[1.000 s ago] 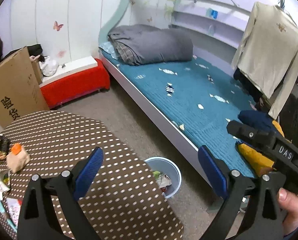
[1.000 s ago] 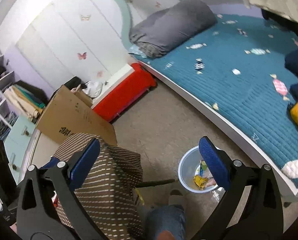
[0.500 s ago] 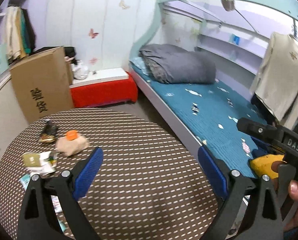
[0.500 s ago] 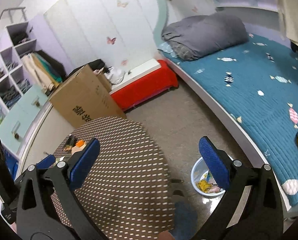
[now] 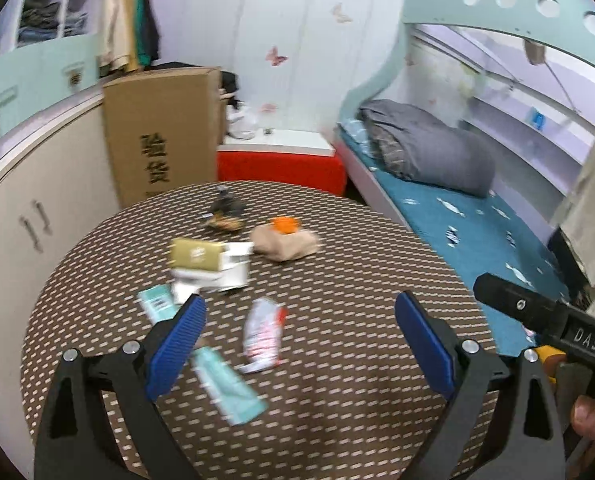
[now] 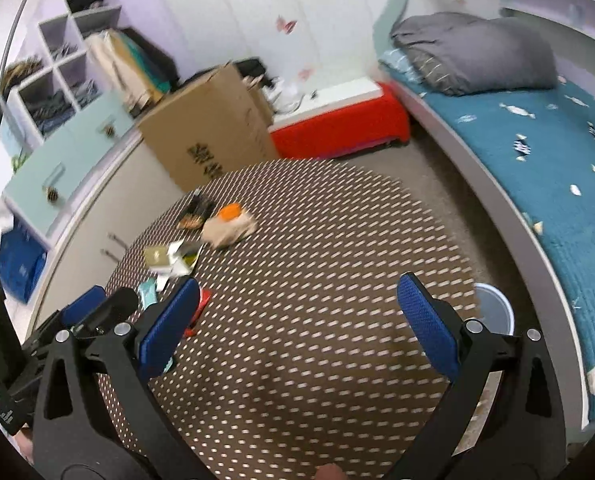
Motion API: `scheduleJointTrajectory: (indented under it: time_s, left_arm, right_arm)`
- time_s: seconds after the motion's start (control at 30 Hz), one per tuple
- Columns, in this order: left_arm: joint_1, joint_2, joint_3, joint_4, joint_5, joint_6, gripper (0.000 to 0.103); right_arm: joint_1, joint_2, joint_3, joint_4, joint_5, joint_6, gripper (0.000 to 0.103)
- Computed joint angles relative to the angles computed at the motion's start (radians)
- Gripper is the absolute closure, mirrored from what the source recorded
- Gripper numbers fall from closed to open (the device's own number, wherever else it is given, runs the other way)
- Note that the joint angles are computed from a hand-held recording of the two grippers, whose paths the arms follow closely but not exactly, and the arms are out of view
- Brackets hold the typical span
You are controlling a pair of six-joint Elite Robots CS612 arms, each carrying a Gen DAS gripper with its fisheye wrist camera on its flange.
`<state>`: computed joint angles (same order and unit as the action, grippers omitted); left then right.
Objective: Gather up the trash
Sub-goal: 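Move both open tools back over the table trash, then grasp the white-red snack wrapper with the right tool while the left tool grasps the teal tube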
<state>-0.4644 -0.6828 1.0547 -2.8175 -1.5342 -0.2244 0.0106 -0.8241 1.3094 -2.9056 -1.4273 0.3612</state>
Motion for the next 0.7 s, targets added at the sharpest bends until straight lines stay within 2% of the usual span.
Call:
scheduleJointTrajectory:
  time_s: [0.3,0.57,0.67,0.7]
  left_arm:
    - [0.031,-0.033,0.09,-0.025,0.089,-0.103,0.01]
    - [0.054,-0.046,0.13,0.018,0.108,-0.161,0.01]
    - [0.061,-0.045,0.13,0.027,0.11,-0.185,0.01]
    - [0.063,-0.046,0.131,0.028,0.112,-0.192,0.01]
  right_arm:
    - [0.046,0.06,-0.101,0.104,0.027,-0.071,0.006]
    - [0.076,0.128,-0.201,0.215,0.07,-0.129,0.006]
    - [0.089,0.151,-0.236,0.23,0.061,-0.163,0.007]
    - [0.092,0.158,-0.246,0.237,0.055,-0.171,0.014]
